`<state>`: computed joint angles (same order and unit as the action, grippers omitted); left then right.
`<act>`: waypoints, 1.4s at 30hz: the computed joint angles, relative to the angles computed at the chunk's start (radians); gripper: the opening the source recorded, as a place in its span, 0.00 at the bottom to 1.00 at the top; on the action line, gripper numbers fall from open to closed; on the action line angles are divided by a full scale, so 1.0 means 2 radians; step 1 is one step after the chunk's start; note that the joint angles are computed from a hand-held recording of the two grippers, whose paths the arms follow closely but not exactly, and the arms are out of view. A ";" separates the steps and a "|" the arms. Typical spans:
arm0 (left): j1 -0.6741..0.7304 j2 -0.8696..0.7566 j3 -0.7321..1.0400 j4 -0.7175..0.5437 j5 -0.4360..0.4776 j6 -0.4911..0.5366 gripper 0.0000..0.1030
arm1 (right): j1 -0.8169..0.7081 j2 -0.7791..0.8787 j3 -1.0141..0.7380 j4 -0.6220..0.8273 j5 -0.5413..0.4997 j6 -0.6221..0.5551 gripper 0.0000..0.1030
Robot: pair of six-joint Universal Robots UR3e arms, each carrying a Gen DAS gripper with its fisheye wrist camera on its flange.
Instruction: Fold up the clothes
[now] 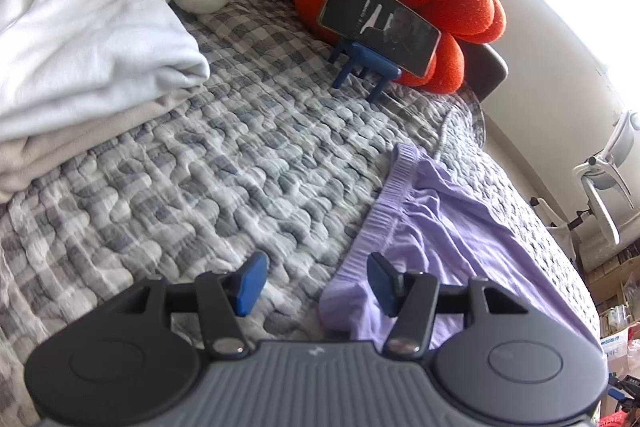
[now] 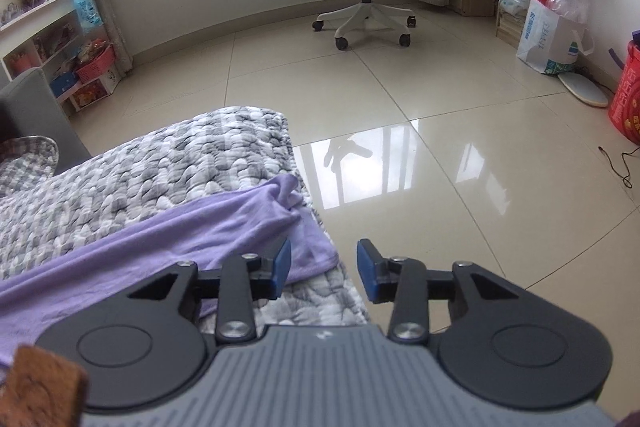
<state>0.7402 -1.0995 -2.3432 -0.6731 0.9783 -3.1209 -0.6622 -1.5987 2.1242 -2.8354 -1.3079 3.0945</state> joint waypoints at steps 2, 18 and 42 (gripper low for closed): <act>-0.011 -0.004 -0.004 0.004 0.001 -0.004 0.61 | -0.011 -0.009 0.007 0.022 0.028 -0.004 0.40; -0.064 -0.035 -0.011 0.057 0.033 -0.034 0.28 | -0.119 -0.013 0.036 0.062 0.182 0.081 0.26; 0.000 0.056 -0.035 0.019 0.018 0.008 0.22 | -0.095 -0.032 0.068 -0.004 0.142 0.073 0.12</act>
